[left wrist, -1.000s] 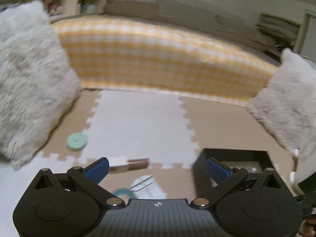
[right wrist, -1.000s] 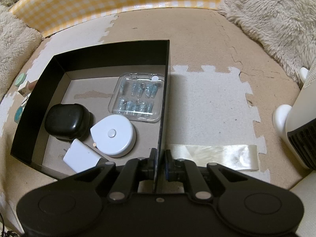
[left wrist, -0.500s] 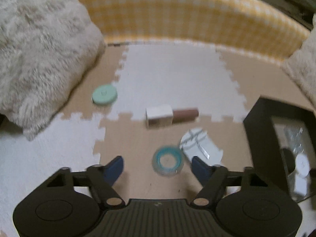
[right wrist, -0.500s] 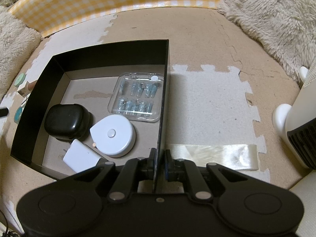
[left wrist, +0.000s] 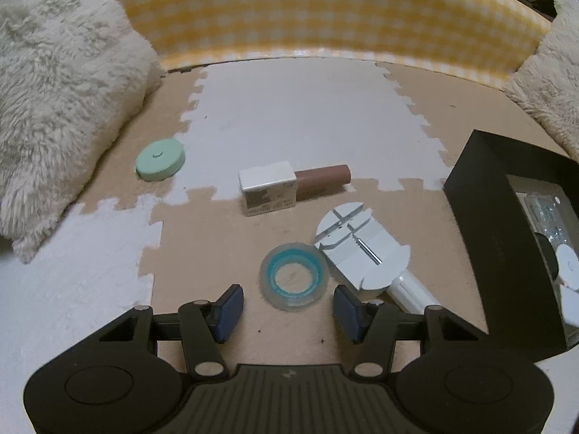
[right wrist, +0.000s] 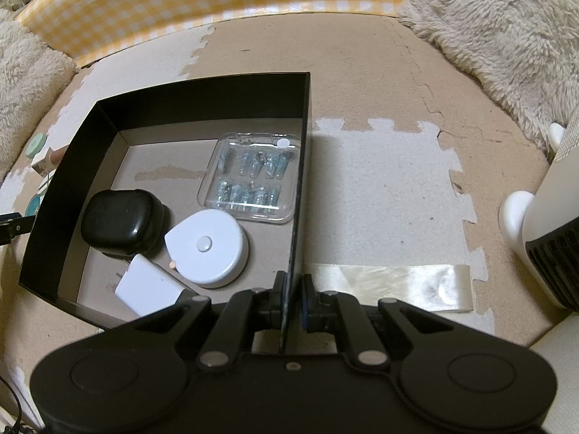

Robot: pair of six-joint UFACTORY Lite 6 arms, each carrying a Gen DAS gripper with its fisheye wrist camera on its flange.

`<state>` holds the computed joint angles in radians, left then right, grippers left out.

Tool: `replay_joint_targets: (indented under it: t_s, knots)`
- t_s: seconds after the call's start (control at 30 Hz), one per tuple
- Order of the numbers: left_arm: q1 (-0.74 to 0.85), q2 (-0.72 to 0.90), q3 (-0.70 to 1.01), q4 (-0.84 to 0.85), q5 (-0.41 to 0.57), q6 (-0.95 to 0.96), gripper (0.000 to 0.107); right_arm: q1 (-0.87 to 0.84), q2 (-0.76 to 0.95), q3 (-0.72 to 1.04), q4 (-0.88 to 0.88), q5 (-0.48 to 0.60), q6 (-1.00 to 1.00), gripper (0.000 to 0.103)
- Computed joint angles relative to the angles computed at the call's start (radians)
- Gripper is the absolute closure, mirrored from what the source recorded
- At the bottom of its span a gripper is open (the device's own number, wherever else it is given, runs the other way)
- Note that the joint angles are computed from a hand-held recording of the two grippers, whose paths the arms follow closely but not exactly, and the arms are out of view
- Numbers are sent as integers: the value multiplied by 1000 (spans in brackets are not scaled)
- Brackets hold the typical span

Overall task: Organize rigid objects
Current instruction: 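Move the left tool back and grasp the clear tape roll, then carry the tape roll into the box and release it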

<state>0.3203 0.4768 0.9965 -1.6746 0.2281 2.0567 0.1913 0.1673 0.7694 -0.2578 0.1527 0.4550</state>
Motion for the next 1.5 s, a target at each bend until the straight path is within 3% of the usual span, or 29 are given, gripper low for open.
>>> replay_joint_targets:
  t_s: [0.23,0.33,0.83,1.2,1.5]
  knots:
    - [15,44,32,-87,38,75,52,1,-1,-1,-4,-1,6,95]
    - [21,47,35,-87,61,70,63,2,0,-1,-7,-1,8,95]
    - [24,3,24,-26,39,-57,63,-1,-1,-3,-5,-3,3,95]
    - [-4,-212,-88,89,240,-165,63,1,-1,-1,-14,0,13,95]
    - [-75,-343,-185,153,315,-195,63,2,-2,-3,-19,-1,19,94]
